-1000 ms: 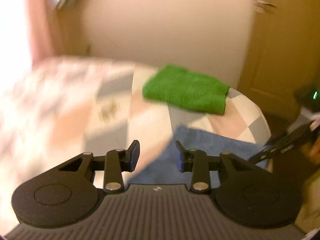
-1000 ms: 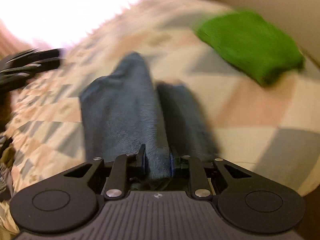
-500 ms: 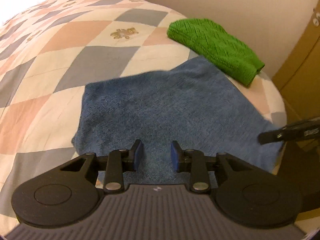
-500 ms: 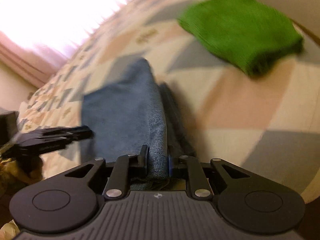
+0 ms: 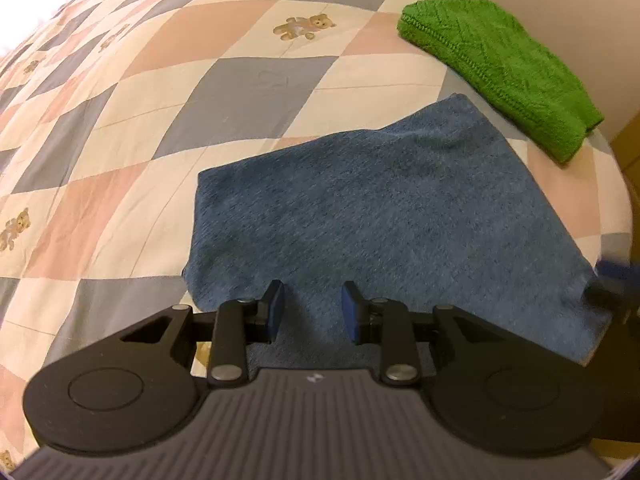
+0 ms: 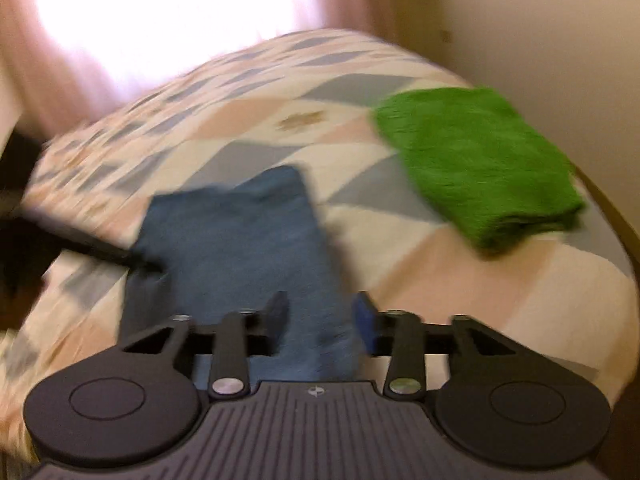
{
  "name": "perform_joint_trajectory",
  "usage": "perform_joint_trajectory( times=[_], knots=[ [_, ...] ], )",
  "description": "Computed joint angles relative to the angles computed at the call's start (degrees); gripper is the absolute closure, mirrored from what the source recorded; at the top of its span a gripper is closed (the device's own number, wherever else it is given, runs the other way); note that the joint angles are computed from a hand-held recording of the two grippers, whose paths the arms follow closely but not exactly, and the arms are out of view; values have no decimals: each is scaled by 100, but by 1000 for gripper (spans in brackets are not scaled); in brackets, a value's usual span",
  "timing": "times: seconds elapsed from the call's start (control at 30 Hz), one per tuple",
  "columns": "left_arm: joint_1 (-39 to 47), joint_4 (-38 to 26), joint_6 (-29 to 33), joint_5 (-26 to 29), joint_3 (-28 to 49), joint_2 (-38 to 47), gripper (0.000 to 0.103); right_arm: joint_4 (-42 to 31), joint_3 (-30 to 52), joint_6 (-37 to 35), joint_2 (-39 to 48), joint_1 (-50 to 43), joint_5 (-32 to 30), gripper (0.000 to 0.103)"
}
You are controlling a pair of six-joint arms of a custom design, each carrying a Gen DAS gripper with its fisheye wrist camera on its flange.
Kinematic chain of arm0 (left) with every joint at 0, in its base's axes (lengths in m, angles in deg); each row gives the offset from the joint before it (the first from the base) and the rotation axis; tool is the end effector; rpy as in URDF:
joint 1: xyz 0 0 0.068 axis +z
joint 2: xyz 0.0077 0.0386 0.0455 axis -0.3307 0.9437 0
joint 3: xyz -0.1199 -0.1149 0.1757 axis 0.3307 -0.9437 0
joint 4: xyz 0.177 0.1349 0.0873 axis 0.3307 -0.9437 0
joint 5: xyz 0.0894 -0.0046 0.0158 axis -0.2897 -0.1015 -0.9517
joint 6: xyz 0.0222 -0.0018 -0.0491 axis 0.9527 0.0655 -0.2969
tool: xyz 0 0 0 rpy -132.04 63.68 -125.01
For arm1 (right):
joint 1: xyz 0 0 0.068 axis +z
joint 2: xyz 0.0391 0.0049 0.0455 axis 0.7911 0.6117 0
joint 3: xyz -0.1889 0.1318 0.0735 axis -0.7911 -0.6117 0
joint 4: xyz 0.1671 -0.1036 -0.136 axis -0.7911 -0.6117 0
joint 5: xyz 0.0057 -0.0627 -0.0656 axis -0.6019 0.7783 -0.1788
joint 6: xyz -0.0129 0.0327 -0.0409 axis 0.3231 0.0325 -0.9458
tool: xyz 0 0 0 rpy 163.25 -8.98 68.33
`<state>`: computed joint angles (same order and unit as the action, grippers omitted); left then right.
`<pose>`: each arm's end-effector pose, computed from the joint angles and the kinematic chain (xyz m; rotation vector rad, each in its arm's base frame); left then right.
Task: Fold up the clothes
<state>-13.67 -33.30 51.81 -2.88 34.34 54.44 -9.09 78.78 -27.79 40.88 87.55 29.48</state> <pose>0.3378 0.0260 0.2448 0.7757 2.6515 -0.1032 0.1675 0.1084 0.2344 0.0835 2.4410 0.2579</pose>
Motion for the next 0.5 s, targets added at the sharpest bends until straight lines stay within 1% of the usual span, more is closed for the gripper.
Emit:
perform_joint_trajectory(
  times=[0.1,0.23,0.33,0.37,0.43,0.5],
  knots=[
    [-144,94,-109,-175,-59,23,76,241,-346,-27,207,177,63,82],
    [-175,326,-65,-181,-301,-77,73,831,-732,-299,381,-30,-31,87],
    [-146,444,8,-61,-479,-163,71,945,-719,-495,747,-58,-72,88],
    [-137,458,51,-37,-511,-213,71,846,-577,-482,877,-219,-259,88],
    [30,134,199,451,-237,-156,73,574,-201,-416,1150,-599,-691,87],
    [175,-194,356,970,70,-67,73,302,95,-137,1149,-940,-1065,88]
  ],
)
